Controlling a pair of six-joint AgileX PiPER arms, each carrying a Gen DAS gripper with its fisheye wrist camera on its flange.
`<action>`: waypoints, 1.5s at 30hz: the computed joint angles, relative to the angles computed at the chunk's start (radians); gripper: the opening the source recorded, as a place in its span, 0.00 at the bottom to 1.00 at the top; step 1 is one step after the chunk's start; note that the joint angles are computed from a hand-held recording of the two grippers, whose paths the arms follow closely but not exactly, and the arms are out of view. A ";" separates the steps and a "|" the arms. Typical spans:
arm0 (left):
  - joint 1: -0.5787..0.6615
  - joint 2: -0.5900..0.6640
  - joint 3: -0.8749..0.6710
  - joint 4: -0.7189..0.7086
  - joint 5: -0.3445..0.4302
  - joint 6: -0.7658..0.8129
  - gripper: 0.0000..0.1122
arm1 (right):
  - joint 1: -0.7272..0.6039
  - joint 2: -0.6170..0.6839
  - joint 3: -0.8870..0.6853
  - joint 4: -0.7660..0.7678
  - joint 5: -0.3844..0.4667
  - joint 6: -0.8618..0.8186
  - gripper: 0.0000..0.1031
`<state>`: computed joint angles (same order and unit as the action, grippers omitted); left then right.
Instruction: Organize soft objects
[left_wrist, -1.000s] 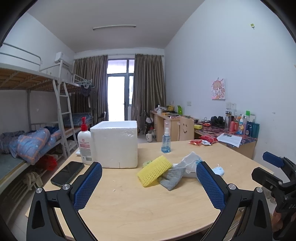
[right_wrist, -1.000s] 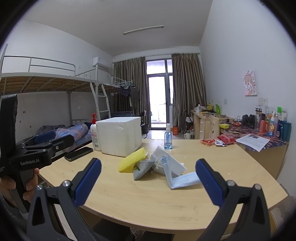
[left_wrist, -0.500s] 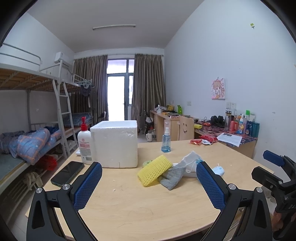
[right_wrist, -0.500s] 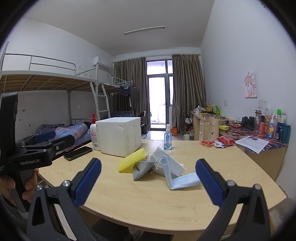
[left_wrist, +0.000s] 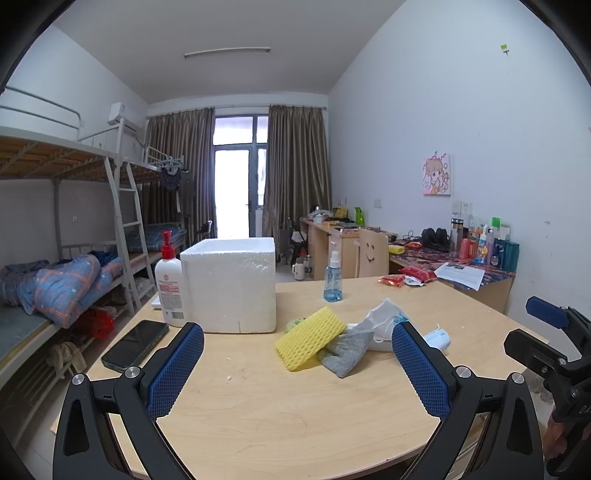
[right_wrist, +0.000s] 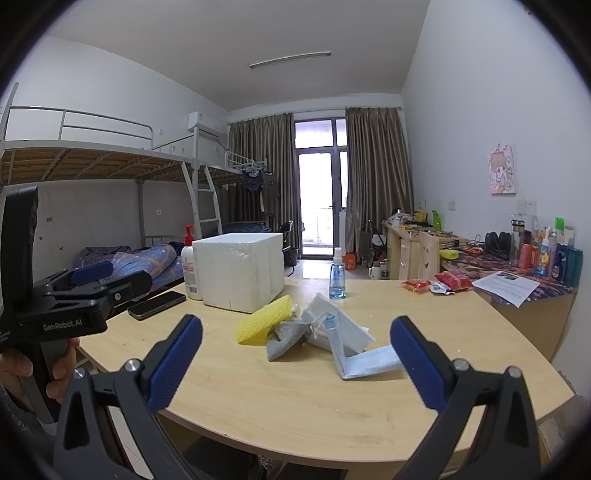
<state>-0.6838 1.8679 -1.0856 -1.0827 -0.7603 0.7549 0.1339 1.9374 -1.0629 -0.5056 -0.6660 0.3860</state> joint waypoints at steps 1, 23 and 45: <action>-0.001 0.001 -0.001 -0.002 -0.003 0.001 0.91 | 0.000 0.001 -0.002 -0.002 0.000 0.002 1.00; 0.048 0.034 -0.095 -0.059 0.080 0.083 0.91 | 0.008 0.032 -0.086 -0.018 0.064 0.021 1.00; 0.141 0.124 -0.253 -0.202 0.213 0.246 0.91 | 0.019 0.134 -0.300 -0.157 0.228 0.167 1.00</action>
<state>-0.5427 1.9916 -1.3386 -1.2843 -0.5470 1.0007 0.1530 2.0712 -1.3632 -0.6631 -0.4378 0.5534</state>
